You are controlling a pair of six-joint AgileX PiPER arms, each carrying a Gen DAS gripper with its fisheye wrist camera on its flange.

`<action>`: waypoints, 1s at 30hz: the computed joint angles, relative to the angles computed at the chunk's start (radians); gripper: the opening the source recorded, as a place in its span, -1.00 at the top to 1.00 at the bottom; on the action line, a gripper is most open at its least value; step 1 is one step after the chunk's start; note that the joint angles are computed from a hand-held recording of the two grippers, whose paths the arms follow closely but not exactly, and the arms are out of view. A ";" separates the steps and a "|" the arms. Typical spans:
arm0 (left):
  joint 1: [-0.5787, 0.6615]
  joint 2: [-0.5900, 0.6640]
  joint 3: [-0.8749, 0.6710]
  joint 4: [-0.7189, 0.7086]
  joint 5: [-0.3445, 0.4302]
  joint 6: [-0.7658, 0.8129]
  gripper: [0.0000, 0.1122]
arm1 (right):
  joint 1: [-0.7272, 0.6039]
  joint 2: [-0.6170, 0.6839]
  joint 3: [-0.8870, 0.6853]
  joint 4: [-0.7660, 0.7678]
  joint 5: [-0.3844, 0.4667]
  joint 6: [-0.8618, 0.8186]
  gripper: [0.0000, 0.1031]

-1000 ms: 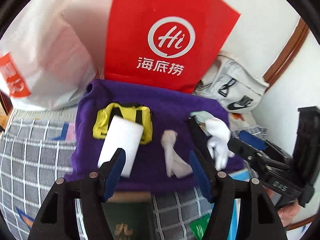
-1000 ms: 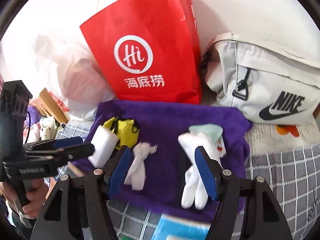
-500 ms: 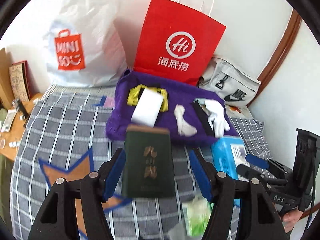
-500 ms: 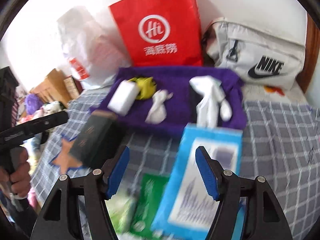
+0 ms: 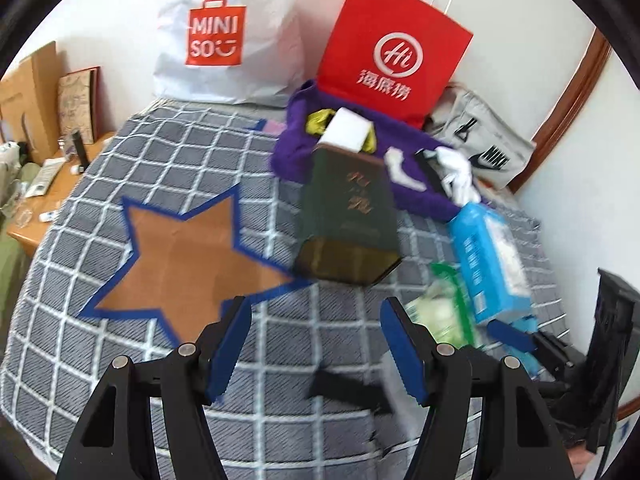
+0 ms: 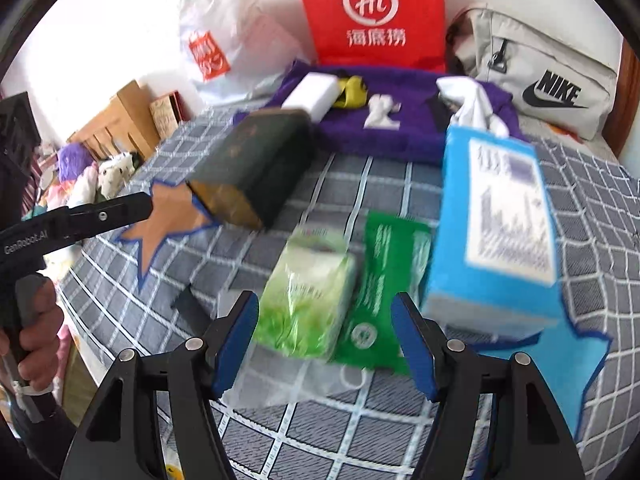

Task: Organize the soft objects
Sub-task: 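Grasp another black strap with the left tool while the right tool grasps the green tea tissue pack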

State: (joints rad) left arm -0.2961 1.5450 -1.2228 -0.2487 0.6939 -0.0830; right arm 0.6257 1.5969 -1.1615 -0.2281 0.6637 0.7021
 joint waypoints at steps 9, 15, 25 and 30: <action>0.077 -0.053 0.128 -0.109 -0.060 0.123 -0.16 | 0.036 0.069 -0.024 -0.049 -0.036 0.081 -0.32; 0.120 -0.038 0.148 -0.220 -0.052 0.232 -0.16 | 0.075 0.171 -0.104 -0.122 0.007 0.133 -0.26; 0.128 -0.023 0.150 -0.227 -0.003 0.242 -0.16 | 0.099 0.070 -0.043 -0.109 -0.062 0.107 -0.01; 0.108 -0.034 0.171 -0.249 0.036 0.241 -0.14 | 0.108 -0.025 0.027 -0.131 -0.050 0.123 -0.02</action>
